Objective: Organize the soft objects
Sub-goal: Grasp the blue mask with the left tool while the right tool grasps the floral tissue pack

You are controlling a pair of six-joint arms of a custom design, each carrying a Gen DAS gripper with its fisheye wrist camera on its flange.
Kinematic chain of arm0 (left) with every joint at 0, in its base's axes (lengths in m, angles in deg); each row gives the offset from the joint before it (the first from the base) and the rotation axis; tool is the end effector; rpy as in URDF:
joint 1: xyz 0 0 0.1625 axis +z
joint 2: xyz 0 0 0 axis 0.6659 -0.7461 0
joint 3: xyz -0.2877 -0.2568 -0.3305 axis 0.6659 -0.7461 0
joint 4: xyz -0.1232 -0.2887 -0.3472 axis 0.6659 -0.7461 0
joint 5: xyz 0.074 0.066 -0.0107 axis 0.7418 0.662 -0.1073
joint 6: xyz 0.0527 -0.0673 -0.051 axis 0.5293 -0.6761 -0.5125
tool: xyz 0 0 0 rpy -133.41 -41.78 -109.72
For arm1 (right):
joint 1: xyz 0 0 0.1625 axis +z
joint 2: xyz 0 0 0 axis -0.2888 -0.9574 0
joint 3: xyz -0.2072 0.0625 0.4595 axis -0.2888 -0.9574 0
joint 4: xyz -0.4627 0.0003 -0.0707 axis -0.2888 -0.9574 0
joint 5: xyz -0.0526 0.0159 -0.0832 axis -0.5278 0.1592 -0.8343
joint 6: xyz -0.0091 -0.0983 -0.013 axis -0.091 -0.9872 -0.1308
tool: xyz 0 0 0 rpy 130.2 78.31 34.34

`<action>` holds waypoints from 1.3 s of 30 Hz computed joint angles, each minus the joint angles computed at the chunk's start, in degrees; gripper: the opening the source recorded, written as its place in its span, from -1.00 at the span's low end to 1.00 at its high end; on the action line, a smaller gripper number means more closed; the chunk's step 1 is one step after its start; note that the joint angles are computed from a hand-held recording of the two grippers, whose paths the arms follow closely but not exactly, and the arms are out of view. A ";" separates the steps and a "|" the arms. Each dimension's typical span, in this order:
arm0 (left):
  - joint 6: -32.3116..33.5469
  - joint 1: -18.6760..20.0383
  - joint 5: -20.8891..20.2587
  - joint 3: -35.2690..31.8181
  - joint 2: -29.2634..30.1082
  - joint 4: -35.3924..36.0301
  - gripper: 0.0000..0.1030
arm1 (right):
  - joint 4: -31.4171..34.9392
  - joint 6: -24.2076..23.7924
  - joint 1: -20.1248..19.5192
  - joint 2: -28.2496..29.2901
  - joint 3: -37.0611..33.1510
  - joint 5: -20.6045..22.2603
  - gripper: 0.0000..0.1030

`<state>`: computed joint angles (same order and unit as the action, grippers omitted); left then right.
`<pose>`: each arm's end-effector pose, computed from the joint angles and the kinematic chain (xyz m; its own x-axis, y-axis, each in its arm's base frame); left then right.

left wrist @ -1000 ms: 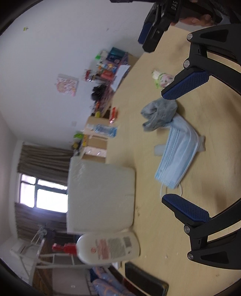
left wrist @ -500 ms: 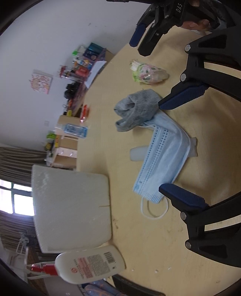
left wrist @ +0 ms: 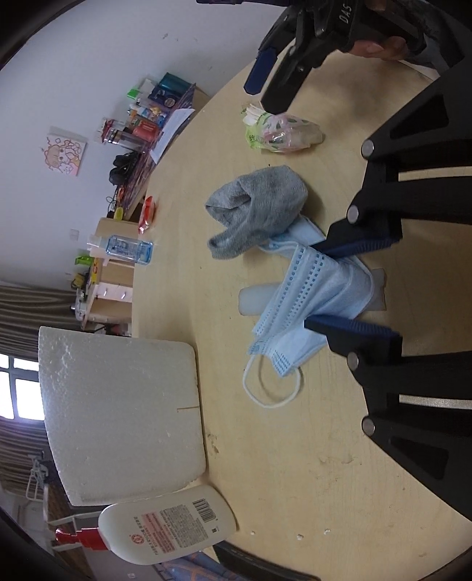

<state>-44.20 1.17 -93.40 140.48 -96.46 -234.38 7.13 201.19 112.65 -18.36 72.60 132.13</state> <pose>-0.1478 -0.3826 0.0796 -0.6738 0.5824 -0.4547 0.7271 0.6320 -0.2680 0.1154 -0.2826 0.1368 -0.7951 0.0797 0.6012 -0.4612 0.5641 -0.6849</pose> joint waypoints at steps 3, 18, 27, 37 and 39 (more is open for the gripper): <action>0.47 -0.14 0.15 0.19 -0.03 -0.61 -0.55 | 0.87 0.33 -0.46 0.29 -0.37 -0.07 0.91; 3.61 0.29 -2.44 1.43 -1.32 -3.92 -0.66 | 4.30 1.66 -0.10 3.40 -3.48 3.73 0.91; 4.76 0.86 -3.61 2.01 -2.29 -4.96 -0.66 | 6.25 3.30 -0.02 3.90 -4.34 4.93 0.45; 5.83 0.33 -4.37 3.45 -3.71 -6.90 -0.66 | 6.07 4.94 0.89 2.58 -3.74 5.82 -0.01; 6.16 0.18 -4.30 3.73 -4.05 -7.41 -0.66 | 5.96 5.30 1.18 2.22 -3.59 6.02 -0.03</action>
<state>-38.04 1.36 -97.70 144.21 -100.52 -241.79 13.09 206.49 113.83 -16.14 69.02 138.14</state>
